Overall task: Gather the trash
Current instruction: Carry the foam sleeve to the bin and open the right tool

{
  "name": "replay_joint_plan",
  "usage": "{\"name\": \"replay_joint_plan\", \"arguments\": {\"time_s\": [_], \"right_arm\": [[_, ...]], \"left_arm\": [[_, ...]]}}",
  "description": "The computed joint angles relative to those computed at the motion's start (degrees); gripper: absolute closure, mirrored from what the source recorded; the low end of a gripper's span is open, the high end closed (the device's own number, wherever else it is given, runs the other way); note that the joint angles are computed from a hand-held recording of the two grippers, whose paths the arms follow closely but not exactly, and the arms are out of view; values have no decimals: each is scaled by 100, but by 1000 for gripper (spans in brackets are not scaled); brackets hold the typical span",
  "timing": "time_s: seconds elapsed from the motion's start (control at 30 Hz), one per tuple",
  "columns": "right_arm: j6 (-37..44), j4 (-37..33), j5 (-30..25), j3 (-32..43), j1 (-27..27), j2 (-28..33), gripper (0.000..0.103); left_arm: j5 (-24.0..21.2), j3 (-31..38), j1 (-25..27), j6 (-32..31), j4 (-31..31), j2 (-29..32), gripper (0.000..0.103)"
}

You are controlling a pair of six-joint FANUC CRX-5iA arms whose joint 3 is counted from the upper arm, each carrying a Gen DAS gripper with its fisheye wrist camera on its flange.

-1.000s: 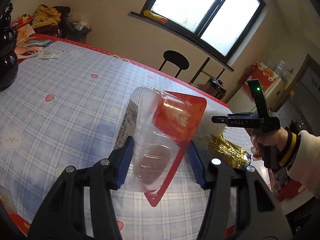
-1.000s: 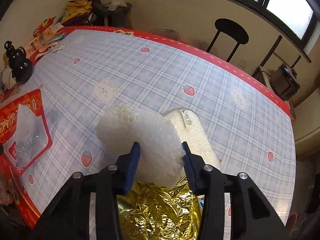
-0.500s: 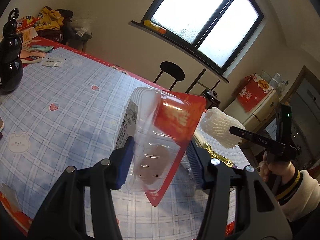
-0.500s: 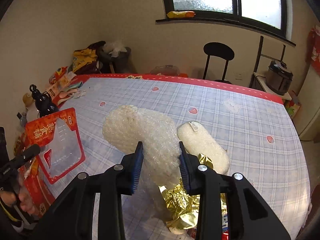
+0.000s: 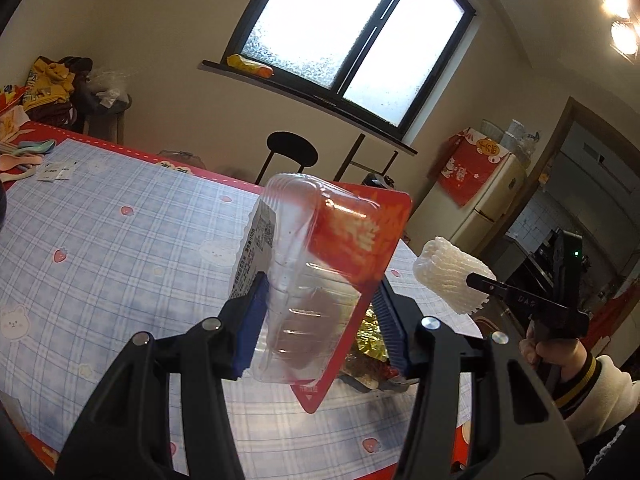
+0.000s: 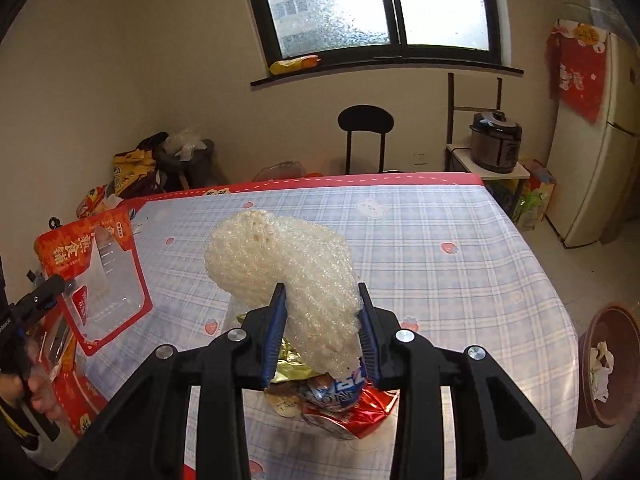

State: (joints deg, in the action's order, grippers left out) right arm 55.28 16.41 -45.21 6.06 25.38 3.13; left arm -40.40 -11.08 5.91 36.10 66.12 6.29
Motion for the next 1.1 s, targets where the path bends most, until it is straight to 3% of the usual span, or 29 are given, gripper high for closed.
{"name": "replay_joint_plan", "arguments": {"time_s": [0.27,0.6,0.87,1.1], "right_arm": [[430,-330,83,-658,-680,-771,69],[1058,-620,-152,-1161,-2429,-1338,69],[1334,-742,-485,-1046,-3743,-1030,69],[1812,-1127,-688,-603,-4418,-471,64]], "left_arm": [[566,-41,-828,491,-130,-170,50],[1139,428,-1965,1444,-796,51,50],[1474,922,-2703,2088,-1164,495,50],[1564,1305,-3056,2473,-1450,856,50]]}}
